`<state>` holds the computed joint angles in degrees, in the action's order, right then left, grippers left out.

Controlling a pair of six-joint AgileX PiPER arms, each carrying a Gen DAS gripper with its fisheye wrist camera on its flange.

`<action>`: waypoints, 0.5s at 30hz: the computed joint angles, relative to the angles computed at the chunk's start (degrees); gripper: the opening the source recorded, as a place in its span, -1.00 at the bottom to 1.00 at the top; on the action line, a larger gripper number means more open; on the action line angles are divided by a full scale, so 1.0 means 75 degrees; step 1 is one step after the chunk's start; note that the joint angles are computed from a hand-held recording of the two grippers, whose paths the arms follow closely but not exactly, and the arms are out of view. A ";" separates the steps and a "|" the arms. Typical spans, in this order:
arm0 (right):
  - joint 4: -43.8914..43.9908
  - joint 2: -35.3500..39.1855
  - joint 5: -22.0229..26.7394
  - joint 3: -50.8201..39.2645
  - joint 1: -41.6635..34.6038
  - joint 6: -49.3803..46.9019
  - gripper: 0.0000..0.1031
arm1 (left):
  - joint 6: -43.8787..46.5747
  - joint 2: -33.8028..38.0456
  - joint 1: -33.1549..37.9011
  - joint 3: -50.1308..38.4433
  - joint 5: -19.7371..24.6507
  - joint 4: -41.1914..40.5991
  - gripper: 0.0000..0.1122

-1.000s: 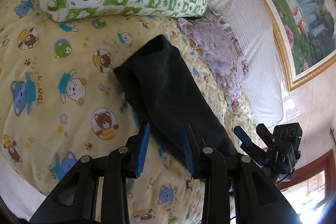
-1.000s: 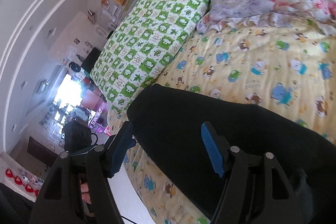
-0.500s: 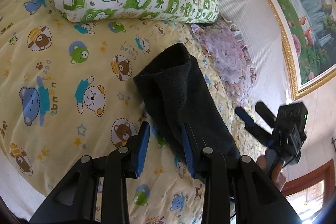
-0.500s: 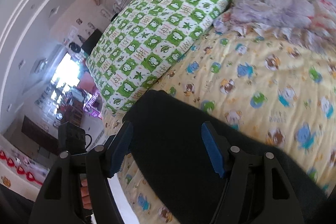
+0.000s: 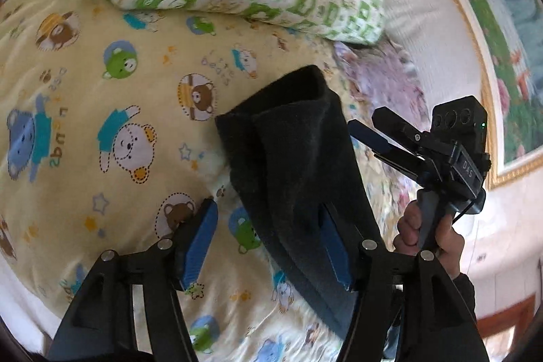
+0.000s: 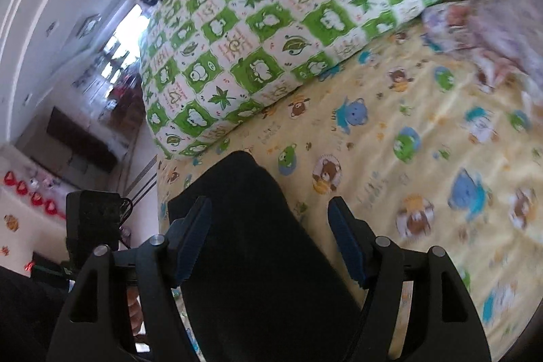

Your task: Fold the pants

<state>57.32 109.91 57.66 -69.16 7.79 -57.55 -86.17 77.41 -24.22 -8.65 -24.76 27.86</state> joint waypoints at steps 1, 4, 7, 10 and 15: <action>-0.0069 0.0232 0.0204 -0.0284 0.0052 0.0065 0.39 | 0.0141 0.0035 -0.0156 -0.0113 0.0205 -0.0323 0.10; -0.0313 0.0768 0.0543 -0.0969 0.0272 0.0357 0.39 | 0.0316 0.0214 -0.0223 -0.0285 0.0315 -0.0646 0.05; -0.0491 0.1183 0.0655 -0.1328 0.0531 0.0443 0.38 | 0.0083 0.0445 0.0038 -0.0431 0.0233 -0.0246 -0.24; -0.0740 0.1391 0.0548 -0.1428 0.0765 0.0594 -0.26 | -0.0452 0.1105 0.0808 -0.0400 -0.0783 0.0878 -0.72; -0.0126 0.0847 0.0332 -0.0663 0.0597 -0.0065 -0.44 | -0.0022 0.0432 0.0382 -0.0286 -0.0513 0.0334 -0.80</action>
